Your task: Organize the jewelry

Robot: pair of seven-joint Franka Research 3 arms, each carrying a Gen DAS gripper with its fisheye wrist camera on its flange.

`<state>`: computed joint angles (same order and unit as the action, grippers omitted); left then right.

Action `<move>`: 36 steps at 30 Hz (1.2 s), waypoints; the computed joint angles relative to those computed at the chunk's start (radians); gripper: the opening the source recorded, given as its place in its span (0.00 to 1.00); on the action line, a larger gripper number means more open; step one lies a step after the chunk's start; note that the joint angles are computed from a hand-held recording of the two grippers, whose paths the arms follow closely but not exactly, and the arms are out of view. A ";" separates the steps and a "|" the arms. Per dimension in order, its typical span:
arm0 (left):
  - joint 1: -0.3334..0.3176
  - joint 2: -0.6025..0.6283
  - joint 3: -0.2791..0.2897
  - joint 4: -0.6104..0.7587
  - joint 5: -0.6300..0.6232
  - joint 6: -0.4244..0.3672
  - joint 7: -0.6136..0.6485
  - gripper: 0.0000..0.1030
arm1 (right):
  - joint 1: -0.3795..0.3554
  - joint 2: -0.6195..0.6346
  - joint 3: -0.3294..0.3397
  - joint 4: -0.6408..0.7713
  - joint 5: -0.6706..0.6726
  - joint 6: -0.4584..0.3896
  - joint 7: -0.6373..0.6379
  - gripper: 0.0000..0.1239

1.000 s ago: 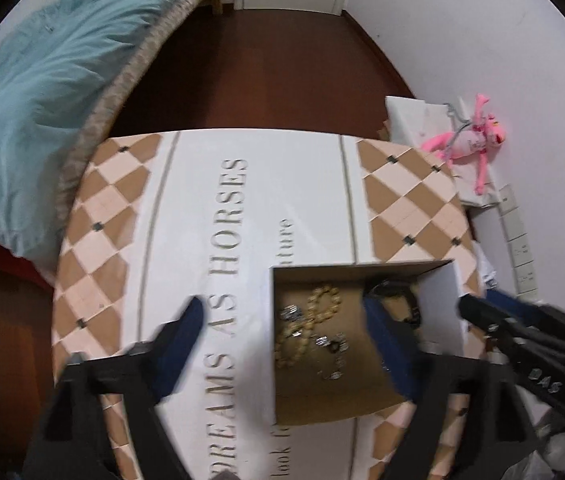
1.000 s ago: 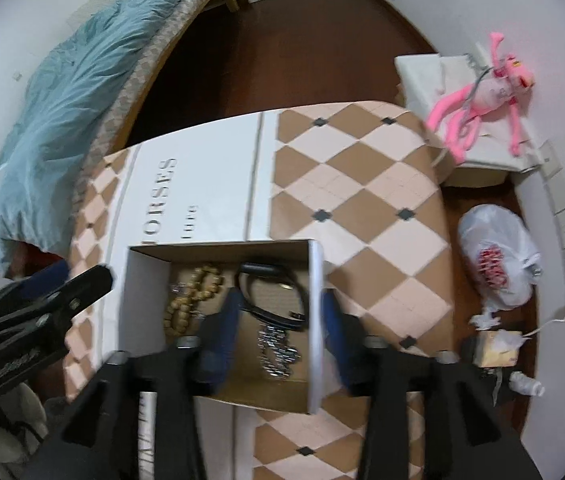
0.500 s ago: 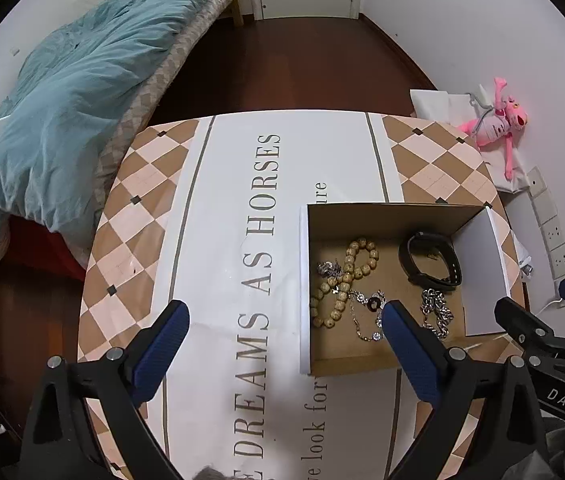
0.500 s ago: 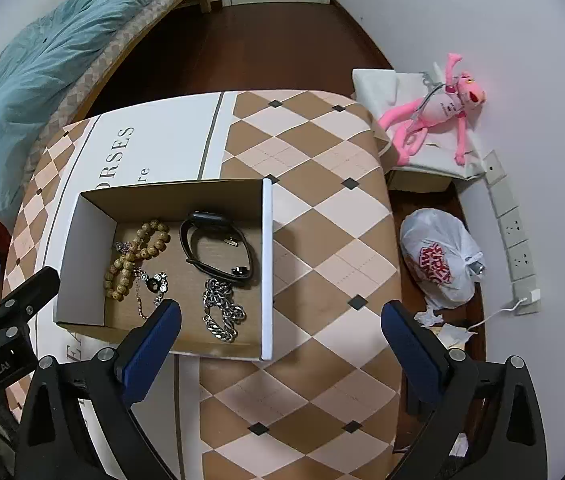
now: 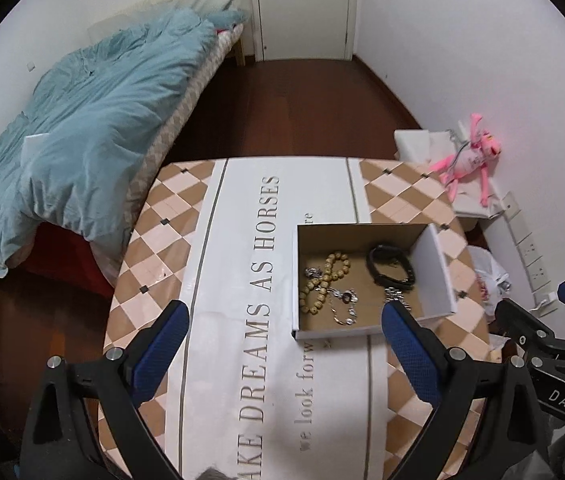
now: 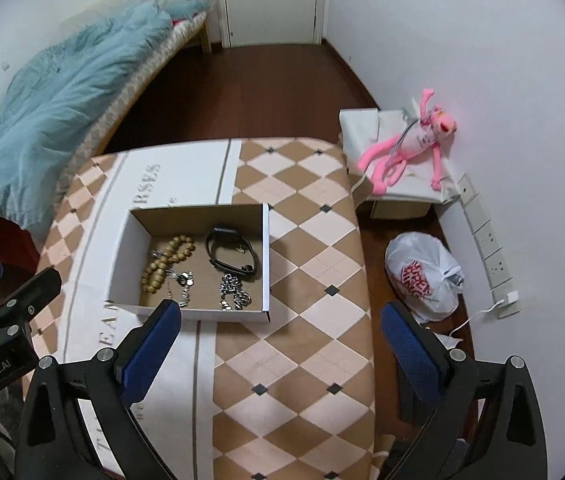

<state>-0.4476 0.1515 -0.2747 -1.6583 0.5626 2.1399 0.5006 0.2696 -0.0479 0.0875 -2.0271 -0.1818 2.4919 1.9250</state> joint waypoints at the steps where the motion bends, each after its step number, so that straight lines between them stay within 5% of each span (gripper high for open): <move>1: -0.003 -0.018 -0.002 -0.010 0.007 0.003 -0.008 0.96 | 0.001 -0.035 0.001 -0.024 -0.002 0.010 0.004 0.82; 20: 0.001 -0.273 -0.103 -0.122 0.096 -0.056 -0.129 0.96 | -0.090 -0.440 0.110 -0.216 0.016 0.053 0.018 0.83; 36: -0.004 -0.288 -0.124 -0.118 0.068 -0.099 -0.126 0.96 | -0.124 -0.513 0.134 -0.249 0.067 0.015 -0.022 0.83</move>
